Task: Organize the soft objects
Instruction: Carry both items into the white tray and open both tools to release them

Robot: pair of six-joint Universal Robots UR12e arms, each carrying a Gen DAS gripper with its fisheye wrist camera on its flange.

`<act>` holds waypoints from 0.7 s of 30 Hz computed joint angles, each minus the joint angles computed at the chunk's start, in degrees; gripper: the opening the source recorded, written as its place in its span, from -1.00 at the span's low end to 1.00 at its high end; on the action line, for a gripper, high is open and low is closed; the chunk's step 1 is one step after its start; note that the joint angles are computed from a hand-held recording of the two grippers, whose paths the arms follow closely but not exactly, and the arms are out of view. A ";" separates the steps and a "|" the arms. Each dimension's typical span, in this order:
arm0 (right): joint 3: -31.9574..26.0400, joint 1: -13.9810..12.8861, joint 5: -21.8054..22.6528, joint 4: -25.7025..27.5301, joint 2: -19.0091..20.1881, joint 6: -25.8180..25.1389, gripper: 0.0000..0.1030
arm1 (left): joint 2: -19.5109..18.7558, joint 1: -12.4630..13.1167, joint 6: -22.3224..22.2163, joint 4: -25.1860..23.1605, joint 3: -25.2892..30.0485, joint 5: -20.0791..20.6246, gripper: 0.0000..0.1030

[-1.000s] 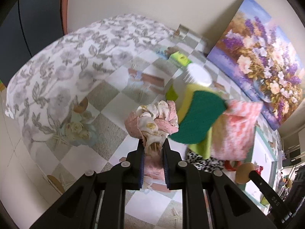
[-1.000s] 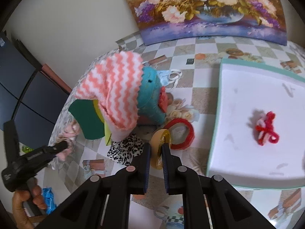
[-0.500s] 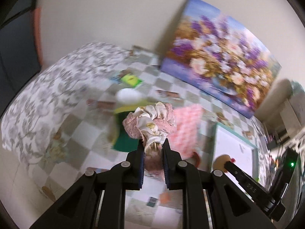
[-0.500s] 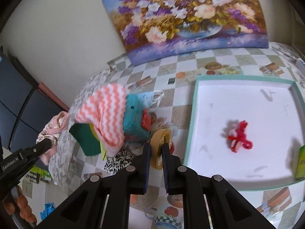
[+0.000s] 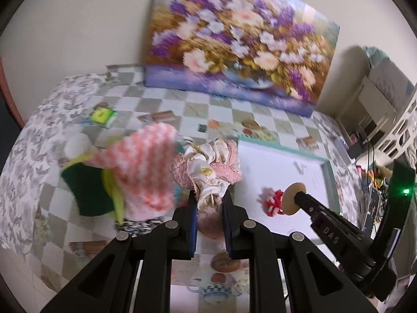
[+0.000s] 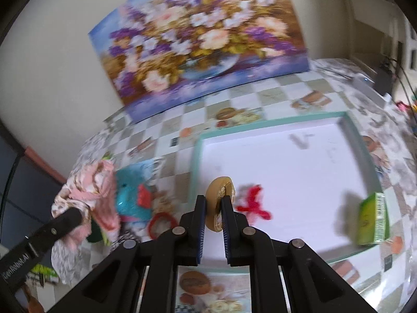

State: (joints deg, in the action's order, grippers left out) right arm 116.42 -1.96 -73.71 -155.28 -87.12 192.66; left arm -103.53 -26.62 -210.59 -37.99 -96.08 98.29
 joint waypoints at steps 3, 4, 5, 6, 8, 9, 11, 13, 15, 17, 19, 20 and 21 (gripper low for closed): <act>0.13 -1.11 -1.69 0.23 -0.17 1.29 -0.75 | -1.68 -0.43 0.35 -2.16 2.21 -0.28 -0.67; 0.06 -1.44 -2.72 0.22 -0.15 1.66 -0.75 | -2.27 -0.64 0.82 -2.72 3.04 -0.11 -0.67; 0.04 -1.76 -3.41 0.11 -0.13 2.10 -0.75 | -2.90 -0.87 1.40 -3.23 3.92 0.00 -0.67; 0.00 -2.12 -4.44 0.06 -0.15 2.52 -0.75 | -3.36 -1.02 1.78 -3.59 4.54 -0.11 -0.67; -0.03 -2.48 -6.42 0.06 -0.15 3.01 -0.75 | -4.52 -1.31 2.29 -4.30 6.07 -0.77 -0.67; -0.03 -2.75 -7.03 0.15 -0.16 3.27 -0.75 | -5.12 -1.47 2.46 -4.83 6.86 -1.03 -0.67; -0.14 -3.22 -7.81 0.45 0.02 3.75 -0.75 | -6.26 -1.90 2.88 -5.38 8.29 -1.21 -0.67; -0.23 -3.63 -8.06 0.91 0.23 4.13 -0.75 | -7.46 -2.48 3.84 -5.24 9.50 -1.08 -0.67; -0.25 -4.18 -7.97 1.31 0.48 4.77 -0.75 | -8.61 -2.81 4.48 -5.94 10.81 -1.68 -0.67; -0.18 -4.64 -8.17 1.49 0.62 5.58 -0.75 | -9.49 -3.03 4.61 -6.35 11.83 -1.76 -0.67; -0.15 -4.95 -9.12 1.40 0.76 6.16 -0.75 | -10.54 -3.21 4.85 -6.94 13.01 -1.66 -0.67; -0.24 -4.98 -9.68 1.31 0.93 6.18 -0.75 | -10.95 -3.27 4.73 -7.02 13.38 -1.78 -0.67; -0.31 -5.08 -10.53 1.16 1.14 6.21 -0.75 | -11.40 -3.29 4.51 -7.07 13.75 -2.07 -0.67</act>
State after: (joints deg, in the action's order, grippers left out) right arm 116.11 -7.03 -84.24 -154.12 -85.98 198.88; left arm -114.93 -29.91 -206.08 -45.05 -82.33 96.22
